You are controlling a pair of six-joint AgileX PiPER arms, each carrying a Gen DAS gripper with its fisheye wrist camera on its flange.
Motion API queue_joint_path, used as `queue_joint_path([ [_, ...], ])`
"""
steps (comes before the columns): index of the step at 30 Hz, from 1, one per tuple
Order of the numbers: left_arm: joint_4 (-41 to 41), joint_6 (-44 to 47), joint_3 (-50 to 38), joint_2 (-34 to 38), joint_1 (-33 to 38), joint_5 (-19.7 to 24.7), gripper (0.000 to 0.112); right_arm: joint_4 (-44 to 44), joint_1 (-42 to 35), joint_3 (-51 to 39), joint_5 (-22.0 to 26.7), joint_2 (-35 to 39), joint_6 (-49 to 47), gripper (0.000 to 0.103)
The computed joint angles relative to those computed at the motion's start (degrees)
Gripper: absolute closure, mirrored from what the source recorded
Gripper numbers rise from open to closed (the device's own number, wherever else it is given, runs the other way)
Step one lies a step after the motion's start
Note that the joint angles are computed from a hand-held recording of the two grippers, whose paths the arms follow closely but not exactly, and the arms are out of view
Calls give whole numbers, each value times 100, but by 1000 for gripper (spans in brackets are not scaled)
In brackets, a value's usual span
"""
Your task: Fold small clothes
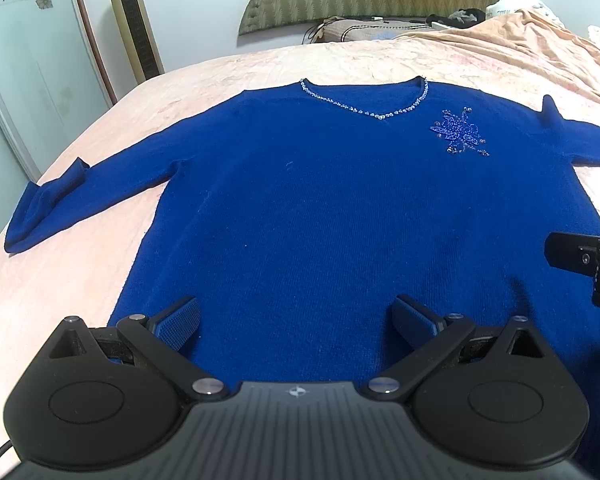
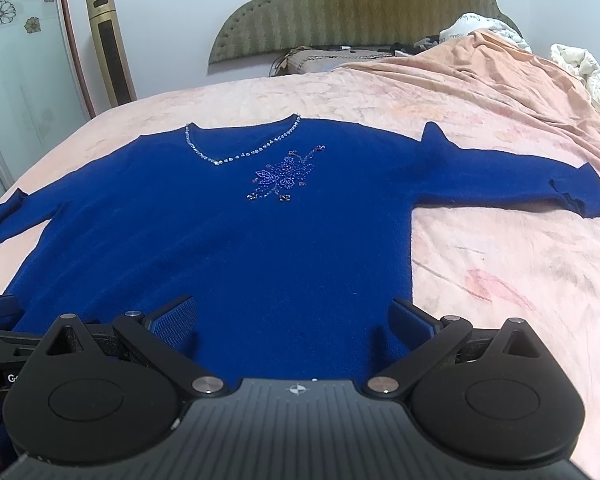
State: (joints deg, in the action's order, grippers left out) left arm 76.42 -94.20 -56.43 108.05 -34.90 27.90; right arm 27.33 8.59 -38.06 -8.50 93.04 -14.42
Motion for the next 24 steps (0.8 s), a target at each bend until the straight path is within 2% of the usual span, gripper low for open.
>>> queue_joint_path([
  [3, 18, -12, 9, -2, 3, -4, 9, -675, -21, 43, -77, 5, 557, 0],
  [10, -23, 14, -4, 2, 17, -21, 9, -1607, -80, 87, -193, 33, 1326, 0],
  [16, -74, 49, -51, 25, 20, -3, 9, -3380, -265, 171, -421, 61, 2988, 0],
  [20, -220, 208, -174, 78, 4, 46, 9, -3713, -330, 304, -769, 81, 3233, 0],
  [24, -433, 489, -400, 183, -28, 99, 9, -4130, -445, 324, -911, 111, 3444, 0],
])
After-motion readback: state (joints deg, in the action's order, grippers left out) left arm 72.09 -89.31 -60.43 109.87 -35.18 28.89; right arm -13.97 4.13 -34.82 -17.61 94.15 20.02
